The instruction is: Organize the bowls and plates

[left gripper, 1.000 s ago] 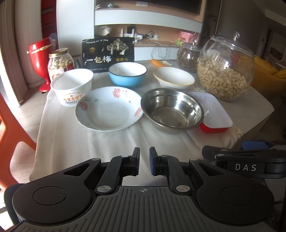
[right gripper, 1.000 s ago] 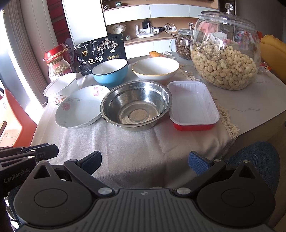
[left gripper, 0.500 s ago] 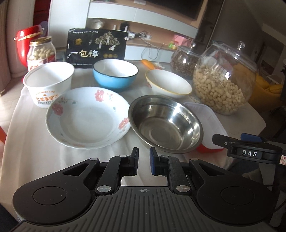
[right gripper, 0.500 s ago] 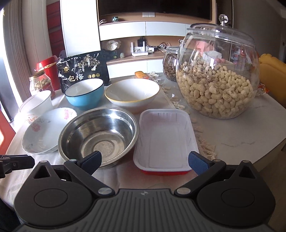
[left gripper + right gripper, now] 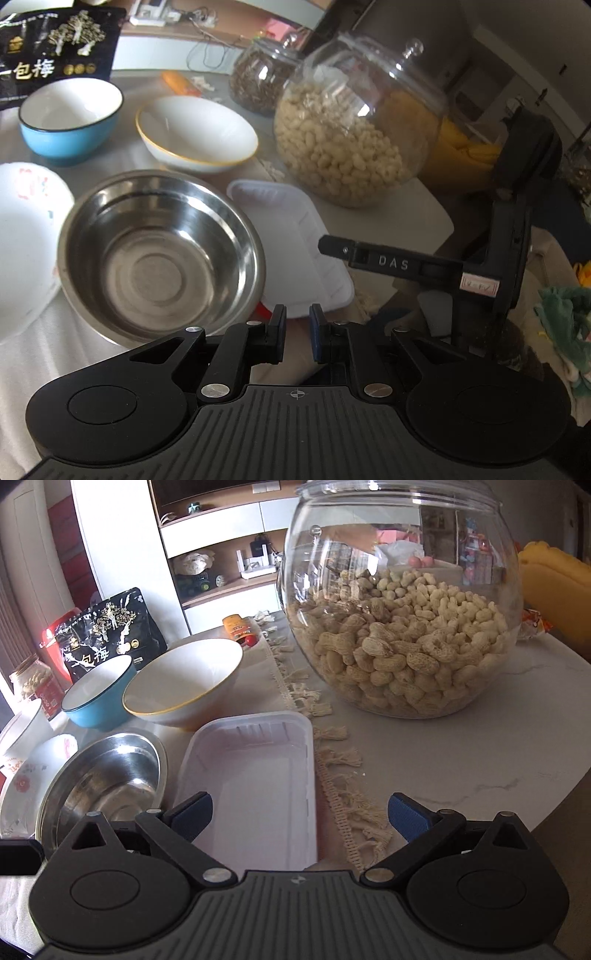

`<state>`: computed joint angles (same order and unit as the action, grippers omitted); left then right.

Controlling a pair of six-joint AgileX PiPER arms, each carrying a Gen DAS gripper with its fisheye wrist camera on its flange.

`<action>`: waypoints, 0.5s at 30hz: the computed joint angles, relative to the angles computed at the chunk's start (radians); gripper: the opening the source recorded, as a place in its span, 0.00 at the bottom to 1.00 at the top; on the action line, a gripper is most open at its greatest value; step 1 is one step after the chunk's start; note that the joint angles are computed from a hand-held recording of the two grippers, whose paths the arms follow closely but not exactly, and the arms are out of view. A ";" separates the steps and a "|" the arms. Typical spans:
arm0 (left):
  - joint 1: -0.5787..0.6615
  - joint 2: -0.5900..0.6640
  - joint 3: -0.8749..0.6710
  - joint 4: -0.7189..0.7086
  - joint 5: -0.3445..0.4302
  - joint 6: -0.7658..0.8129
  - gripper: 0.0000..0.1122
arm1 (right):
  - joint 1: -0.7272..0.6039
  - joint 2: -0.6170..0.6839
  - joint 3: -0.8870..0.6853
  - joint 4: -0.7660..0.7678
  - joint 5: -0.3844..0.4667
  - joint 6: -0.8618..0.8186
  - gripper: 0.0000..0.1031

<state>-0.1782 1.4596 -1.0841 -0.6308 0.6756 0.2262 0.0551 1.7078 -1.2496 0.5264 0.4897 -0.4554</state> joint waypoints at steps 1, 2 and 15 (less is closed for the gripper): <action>-0.024 0.045 -0.031 0.032 0.013 -0.047 0.13 | -0.024 0.018 -0.020 0.047 0.035 -0.046 0.96; -0.039 0.083 -0.054 0.064 0.017 -0.105 0.13 | -0.047 0.035 -0.039 0.088 0.073 -0.085 0.95; -0.111 0.239 -0.176 0.256 -0.027 -0.432 0.12 | -0.150 0.230 -0.220 0.321 0.355 -0.330 0.41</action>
<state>-0.2887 1.6985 -1.2599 -0.3744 0.6487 -0.2058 -0.0949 1.9374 -1.4692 0.8474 0.8449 -0.7854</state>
